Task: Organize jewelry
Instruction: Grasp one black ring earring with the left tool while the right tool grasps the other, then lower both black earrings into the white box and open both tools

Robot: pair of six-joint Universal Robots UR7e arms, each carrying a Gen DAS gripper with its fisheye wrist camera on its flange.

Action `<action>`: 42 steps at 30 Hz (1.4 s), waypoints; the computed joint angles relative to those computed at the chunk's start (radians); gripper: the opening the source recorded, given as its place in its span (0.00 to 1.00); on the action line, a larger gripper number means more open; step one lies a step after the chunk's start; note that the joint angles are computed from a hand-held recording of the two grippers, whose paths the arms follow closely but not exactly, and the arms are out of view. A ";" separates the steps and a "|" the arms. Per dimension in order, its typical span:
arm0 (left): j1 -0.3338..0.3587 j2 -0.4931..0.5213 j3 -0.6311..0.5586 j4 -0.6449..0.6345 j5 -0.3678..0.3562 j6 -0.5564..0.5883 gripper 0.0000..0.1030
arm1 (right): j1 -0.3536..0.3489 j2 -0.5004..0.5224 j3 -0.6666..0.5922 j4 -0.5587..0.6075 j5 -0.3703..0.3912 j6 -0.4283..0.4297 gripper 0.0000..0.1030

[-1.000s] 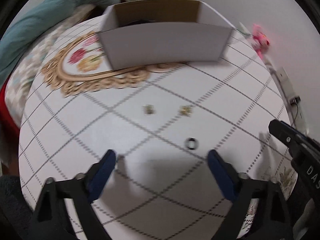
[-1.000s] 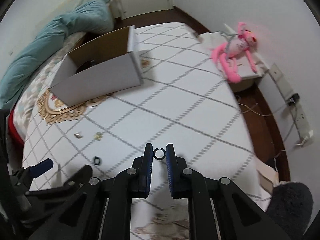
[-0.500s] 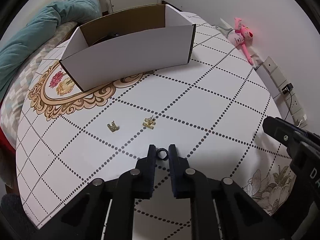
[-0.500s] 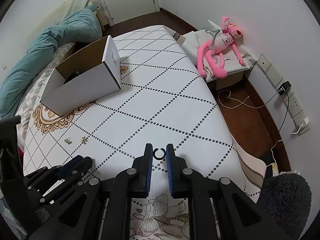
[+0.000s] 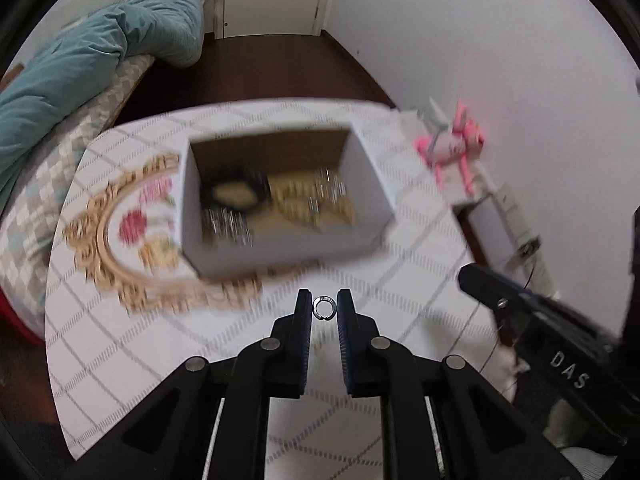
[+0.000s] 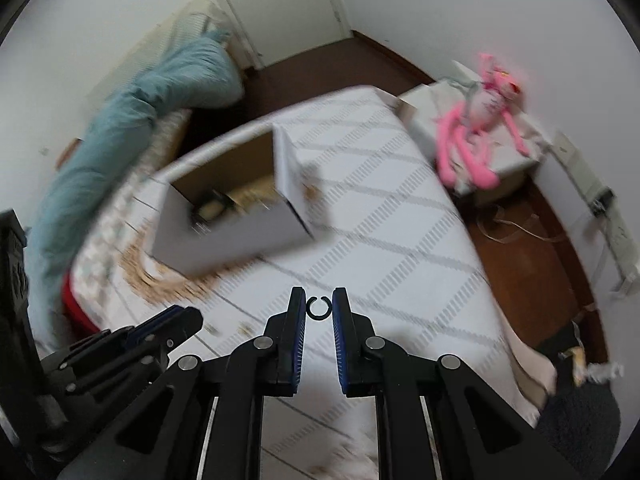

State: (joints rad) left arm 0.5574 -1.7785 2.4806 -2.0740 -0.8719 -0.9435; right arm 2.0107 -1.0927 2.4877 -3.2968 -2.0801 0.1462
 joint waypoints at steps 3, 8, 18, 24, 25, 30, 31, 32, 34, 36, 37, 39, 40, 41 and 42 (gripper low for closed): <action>0.121 0.055 -0.088 -0.078 -0.008 0.116 0.10 | -0.020 0.033 -0.124 0.084 0.080 -0.040 0.14; 0.249 0.138 -0.207 -0.082 0.006 0.237 0.10 | -0.041 0.134 -0.326 0.251 0.098 -0.069 0.14; 0.355 0.215 -0.320 0.018 0.018 0.217 0.24 | -0.064 0.254 -0.557 0.540 0.092 -0.083 0.17; 0.334 0.188 -0.309 0.068 0.101 0.169 0.73 | -0.045 0.262 -0.558 0.522 0.042 -0.102 0.37; 0.333 0.185 -0.307 0.080 0.110 0.160 0.74 | -0.039 0.264 -0.558 0.518 0.016 -0.103 0.39; 0.307 0.156 -0.268 0.116 0.167 0.127 1.00 | -0.002 0.272 -0.538 0.494 -0.107 -0.119 0.86; 0.299 0.149 -0.258 0.127 0.182 0.116 1.00 | 0.012 0.279 -0.530 0.481 -0.159 -0.124 0.95; 0.291 0.142 -0.247 0.138 0.196 0.106 1.00 | 0.020 0.283 -0.524 0.472 -0.191 -0.129 0.95; 0.280 0.133 -0.232 0.149 0.212 0.095 1.00 | 0.029 0.286 -0.506 0.464 -0.231 -0.134 0.95; 0.270 0.122 -0.217 0.163 0.217 0.080 1.00 | 0.028 0.288 -0.495 0.467 -0.244 -0.132 0.96; 0.266 0.120 -0.213 0.168 0.216 0.073 1.00 | 0.028 0.289 -0.485 0.461 -0.256 -0.130 0.99; 0.260 0.112 -0.205 0.181 0.213 0.058 1.00 | 0.032 0.293 -0.473 0.442 -0.275 -0.131 0.99; 0.255 0.107 -0.201 0.193 0.218 0.046 1.00 | 0.034 0.291 -0.465 0.433 -0.280 -0.130 0.99; 0.248 0.101 -0.198 0.203 0.223 0.035 1.00 | 0.035 0.290 -0.463 0.432 -0.282 -0.127 0.99; 0.241 0.097 -0.196 0.211 0.225 0.025 1.00 | 0.038 0.287 -0.459 0.431 -0.283 -0.124 0.99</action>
